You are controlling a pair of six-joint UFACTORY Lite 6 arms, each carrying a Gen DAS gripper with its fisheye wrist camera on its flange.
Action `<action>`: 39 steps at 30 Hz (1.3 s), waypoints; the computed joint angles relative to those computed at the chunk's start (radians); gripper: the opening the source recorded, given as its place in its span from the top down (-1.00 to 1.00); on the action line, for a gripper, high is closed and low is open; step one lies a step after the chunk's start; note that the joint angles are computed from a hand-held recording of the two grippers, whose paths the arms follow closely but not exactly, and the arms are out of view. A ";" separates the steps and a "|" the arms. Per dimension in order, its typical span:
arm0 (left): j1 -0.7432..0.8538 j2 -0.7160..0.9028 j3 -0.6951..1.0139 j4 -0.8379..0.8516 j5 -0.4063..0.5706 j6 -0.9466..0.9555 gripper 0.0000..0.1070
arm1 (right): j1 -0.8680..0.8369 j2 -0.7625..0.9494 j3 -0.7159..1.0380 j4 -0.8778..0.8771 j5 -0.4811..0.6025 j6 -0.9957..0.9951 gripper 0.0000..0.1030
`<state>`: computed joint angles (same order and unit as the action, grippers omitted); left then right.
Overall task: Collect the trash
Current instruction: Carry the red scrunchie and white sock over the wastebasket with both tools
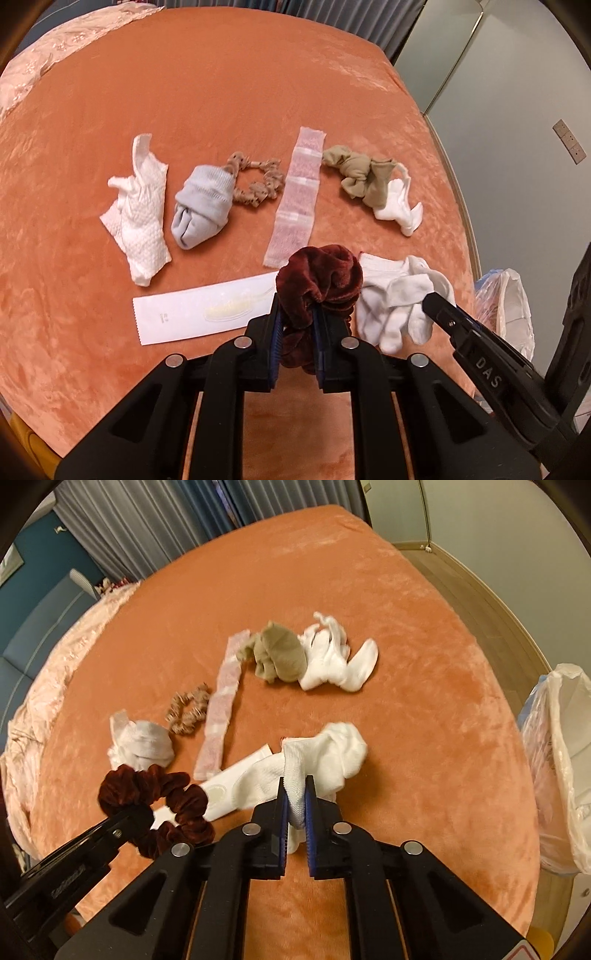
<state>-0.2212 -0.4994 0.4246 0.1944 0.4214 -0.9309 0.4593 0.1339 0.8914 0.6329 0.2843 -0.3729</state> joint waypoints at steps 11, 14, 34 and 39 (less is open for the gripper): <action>-0.297 0.143 0.325 0.287 0.159 -0.371 0.74 | -0.205 -0.285 -0.005 0.049 0.179 -0.125 0.87; -0.373 0.205 0.437 0.335 0.209 -0.426 0.74 | -0.318 -0.346 0.021 0.085 0.261 -0.196 0.87; -0.729 0.958 1.464 0.390 0.442 -0.365 0.74 | -1.074 -0.244 0.315 0.282 0.680 -0.625 0.87; -0.761 1.181 1.788 0.337 0.528 -0.267 0.74 | -1.188 -0.146 0.402 0.288 0.719 -0.669 0.87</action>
